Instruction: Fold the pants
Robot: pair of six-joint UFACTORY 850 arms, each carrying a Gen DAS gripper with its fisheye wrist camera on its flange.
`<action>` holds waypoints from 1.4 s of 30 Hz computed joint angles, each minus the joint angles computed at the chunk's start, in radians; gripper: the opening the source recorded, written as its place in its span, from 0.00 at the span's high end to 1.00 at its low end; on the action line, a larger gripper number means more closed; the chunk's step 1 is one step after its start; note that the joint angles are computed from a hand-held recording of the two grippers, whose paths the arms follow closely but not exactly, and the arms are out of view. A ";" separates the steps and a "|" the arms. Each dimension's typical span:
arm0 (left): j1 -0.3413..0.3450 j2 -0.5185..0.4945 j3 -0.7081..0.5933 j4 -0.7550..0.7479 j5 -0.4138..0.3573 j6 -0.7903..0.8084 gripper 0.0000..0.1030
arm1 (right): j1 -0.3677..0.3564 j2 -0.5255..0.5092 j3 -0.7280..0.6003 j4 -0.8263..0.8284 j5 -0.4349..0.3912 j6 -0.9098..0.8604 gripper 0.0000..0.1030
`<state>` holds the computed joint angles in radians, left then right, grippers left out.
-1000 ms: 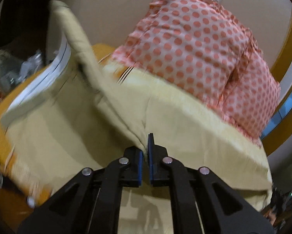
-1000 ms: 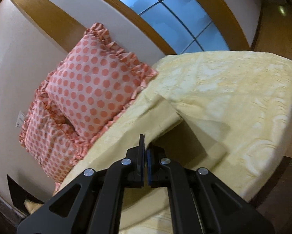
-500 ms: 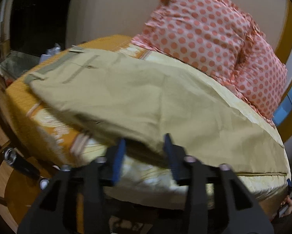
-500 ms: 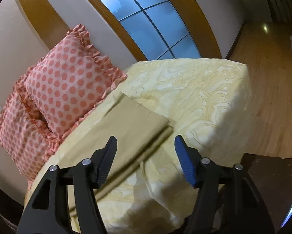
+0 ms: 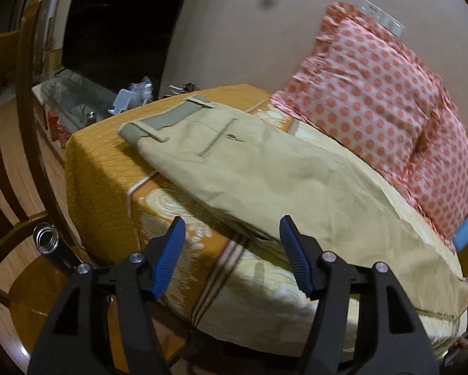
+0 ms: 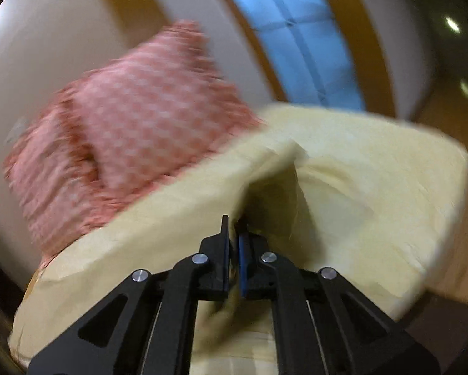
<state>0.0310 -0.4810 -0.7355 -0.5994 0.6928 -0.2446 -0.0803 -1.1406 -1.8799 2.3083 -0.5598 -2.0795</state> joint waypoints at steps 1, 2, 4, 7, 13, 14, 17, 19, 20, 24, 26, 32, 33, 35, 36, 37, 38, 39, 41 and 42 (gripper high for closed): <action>0.009 -0.001 0.002 0.018 0.004 -0.022 0.39 | 0.020 0.020 0.008 -0.030 -0.030 -0.016 0.95; 0.017 -0.002 0.003 0.036 0.005 -0.043 0.39 | 0.048 0.040 0.014 -0.085 -0.075 -0.020 0.95; 0.031 -0.005 0.004 0.068 0.009 -0.080 0.39 | 0.093 0.062 0.017 -0.170 -0.138 -0.015 0.95; 0.045 -0.011 0.001 0.103 0.012 -0.118 0.38 | 0.180 0.057 -0.025 -0.369 -0.226 0.058 0.95; 0.082 -0.034 -0.011 0.193 0.001 -0.186 0.35 | 0.358 0.004 -0.093 -0.930 -0.164 0.290 0.79; 0.085 -0.036 -0.011 0.196 0.002 -0.186 0.35 | 0.366 0.012 -0.070 -0.958 -0.171 0.286 0.63; 0.098 -0.039 -0.006 0.225 0.028 -0.204 0.33 | 0.345 0.051 0.007 -0.852 -0.242 0.177 0.37; 0.105 -0.042 -0.007 0.238 0.039 -0.215 0.32 | 0.324 0.050 -0.002 -0.799 -0.265 0.199 0.38; 0.110 -0.043 -0.009 0.243 0.038 -0.222 0.32 | 0.324 0.035 -0.036 -0.835 -0.213 0.264 0.37; 0.145 -0.056 -0.031 0.319 0.010 -0.297 0.32 | 0.352 -0.090 -0.232 -1.156 -0.095 0.652 0.43; 0.152 -0.058 -0.046 0.325 -0.012 -0.293 0.32 | 0.338 -0.102 -0.259 -1.159 -0.155 0.689 0.43; 0.189 -0.077 -0.116 0.361 -0.113 -0.356 0.32 | 0.311 -0.142 -0.303 -1.114 -0.226 0.719 0.42; 0.199 -0.084 -0.136 0.379 -0.135 -0.388 0.33 | 0.307 -0.123 -0.269 -1.087 -0.231 0.698 0.42; 0.210 -0.102 -0.180 0.356 -0.207 -0.377 0.70 | 0.298 -0.120 -0.268 -1.057 -0.255 0.696 0.41; 0.210 -0.110 -0.200 0.327 -0.230 -0.346 0.84 | 0.289 -0.112 -0.257 -1.031 -0.267 0.683 0.39; 0.202 -0.109 -0.213 0.259 -0.238 -0.273 0.88 | 0.282 -0.098 -0.239 -1.007 -0.269 0.668 0.37; 0.190 -0.104 -0.228 0.172 -0.251 -0.168 0.89 | 0.268 -0.085 -0.215 -0.969 -0.271 0.637 0.35; 0.174 -0.095 -0.238 0.109 -0.250 -0.063 0.90 | 0.258 -0.076 -0.203 -0.947 -0.271 0.621 0.34; 0.121 -0.069 -0.252 -0.004 -0.192 0.146 0.91 | 0.226 -0.051 -0.162 -0.866 -0.266 0.574 0.34; 0.081 -0.054 -0.274 -0.037 -0.165 0.251 0.92 | 0.214 -0.043 -0.148 -0.836 -0.265 0.558 0.32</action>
